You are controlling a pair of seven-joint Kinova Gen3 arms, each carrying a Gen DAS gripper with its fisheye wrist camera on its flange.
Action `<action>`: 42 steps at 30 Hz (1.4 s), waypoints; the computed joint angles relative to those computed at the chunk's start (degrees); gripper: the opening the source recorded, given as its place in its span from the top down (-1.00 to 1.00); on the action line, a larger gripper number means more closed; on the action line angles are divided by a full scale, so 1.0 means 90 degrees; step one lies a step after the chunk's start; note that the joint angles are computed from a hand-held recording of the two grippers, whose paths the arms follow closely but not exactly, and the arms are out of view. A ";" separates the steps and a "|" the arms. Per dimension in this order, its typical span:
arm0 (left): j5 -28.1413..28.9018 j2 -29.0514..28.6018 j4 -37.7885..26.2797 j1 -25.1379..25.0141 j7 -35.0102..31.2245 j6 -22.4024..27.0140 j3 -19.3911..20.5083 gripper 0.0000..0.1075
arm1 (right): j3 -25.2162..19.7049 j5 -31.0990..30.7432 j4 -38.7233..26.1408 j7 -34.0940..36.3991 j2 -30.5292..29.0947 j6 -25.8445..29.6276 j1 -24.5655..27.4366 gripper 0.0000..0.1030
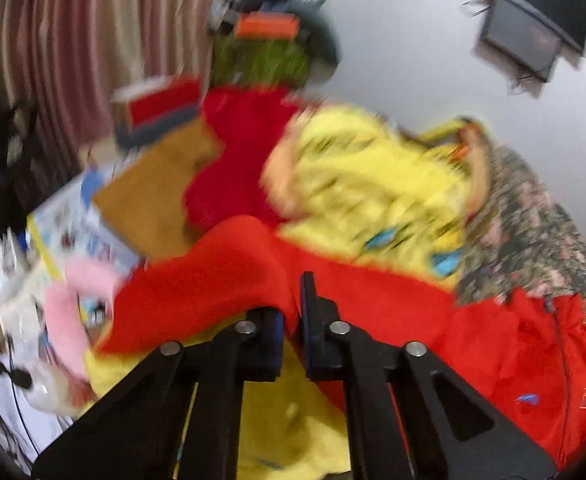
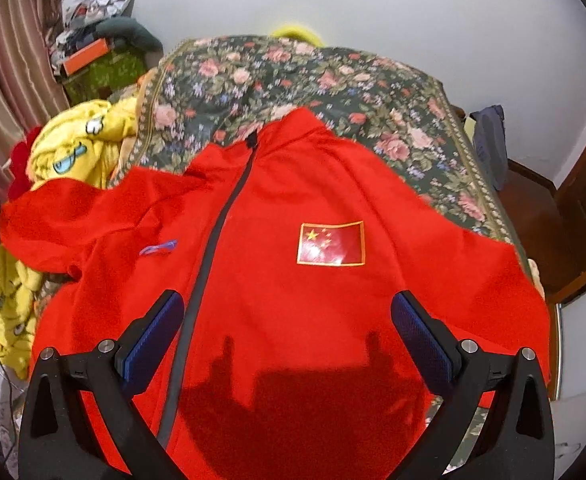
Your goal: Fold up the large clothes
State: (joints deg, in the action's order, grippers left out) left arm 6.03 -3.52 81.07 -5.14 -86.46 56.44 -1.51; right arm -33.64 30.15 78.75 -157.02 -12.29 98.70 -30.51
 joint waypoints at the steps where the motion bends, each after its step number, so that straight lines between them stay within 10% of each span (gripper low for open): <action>1: -0.0085 -0.0055 -0.0068 0.0068 0.0010 -0.0089 0.0088 0.92 | -0.0022 0.0034 -0.0019 -0.0003 -0.0015 0.0050 0.0001 -1.00; 14: -0.1018 0.0257 -0.1770 0.2148 0.0057 0.0160 0.1671 0.93 | 0.0072 -0.0513 0.0351 0.0286 -0.0894 -0.0138 0.0739 -1.00; 29: -0.1325 0.1823 -0.1749 0.4804 -0.0013 0.1778 0.1912 0.92 | -0.0332 -0.1035 0.0578 0.1299 -0.1498 0.0240 0.1774 -1.00; 36: -0.0001 0.1494 -0.1462 0.4133 -0.0632 0.2203 0.1900 0.04 | -0.0620 -0.1288 0.0365 0.1671 -0.1480 0.0161 0.2348 -1.00; 42: 0.0364 0.0580 -0.0882 0.3569 -0.1024 0.2021 0.1549 -0.05 | -0.1369 -0.1163 -0.0078 0.2064 -0.1181 0.0063 0.3041 -1.00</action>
State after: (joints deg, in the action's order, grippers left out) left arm 9.31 1.70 73.13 26.98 -95.68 74.63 12.43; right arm -45.96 19.68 78.05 -138.44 -22.93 99.27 -3.14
